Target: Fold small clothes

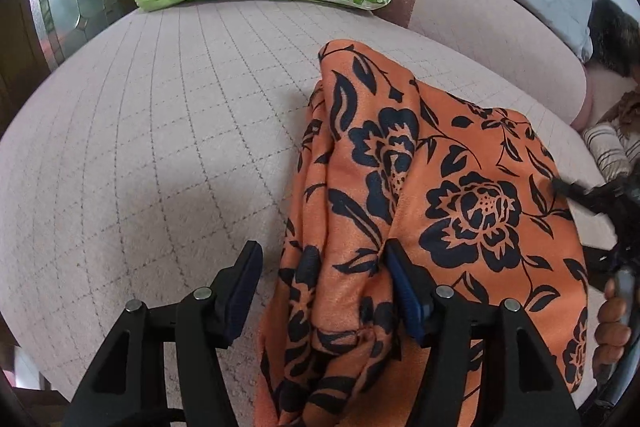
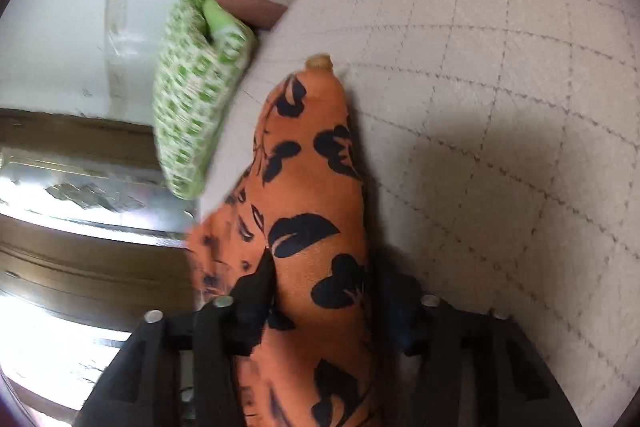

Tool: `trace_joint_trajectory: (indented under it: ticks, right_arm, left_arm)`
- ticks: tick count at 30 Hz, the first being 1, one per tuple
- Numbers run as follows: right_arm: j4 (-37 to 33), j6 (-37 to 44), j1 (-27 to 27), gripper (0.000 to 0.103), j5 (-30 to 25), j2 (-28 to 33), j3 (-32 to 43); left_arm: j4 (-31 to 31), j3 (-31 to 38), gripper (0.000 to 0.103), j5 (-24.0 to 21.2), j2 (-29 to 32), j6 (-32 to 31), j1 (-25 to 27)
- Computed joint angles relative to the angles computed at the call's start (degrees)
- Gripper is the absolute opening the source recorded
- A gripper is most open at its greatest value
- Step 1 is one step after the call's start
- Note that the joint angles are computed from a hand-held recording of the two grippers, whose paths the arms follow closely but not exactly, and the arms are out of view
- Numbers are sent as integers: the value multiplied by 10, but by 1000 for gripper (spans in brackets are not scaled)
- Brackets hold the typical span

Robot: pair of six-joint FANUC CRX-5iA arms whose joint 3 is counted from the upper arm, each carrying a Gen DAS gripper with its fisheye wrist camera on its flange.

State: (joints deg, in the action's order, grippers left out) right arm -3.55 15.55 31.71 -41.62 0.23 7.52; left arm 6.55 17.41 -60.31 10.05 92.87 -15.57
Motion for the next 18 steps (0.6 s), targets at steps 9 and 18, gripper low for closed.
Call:
trace_joint_trajectory:
  ticks: [9, 18]
  right_arm:
    - [-27, 69, -34, 31, -99, 71, 102]
    - [325, 24, 111, 63, -270, 91, 160]
  left_arm:
    - [54, -28, 65, 11, -9, -23, 25]
    - [263, -27, 65, 16, 1, -180, 99]
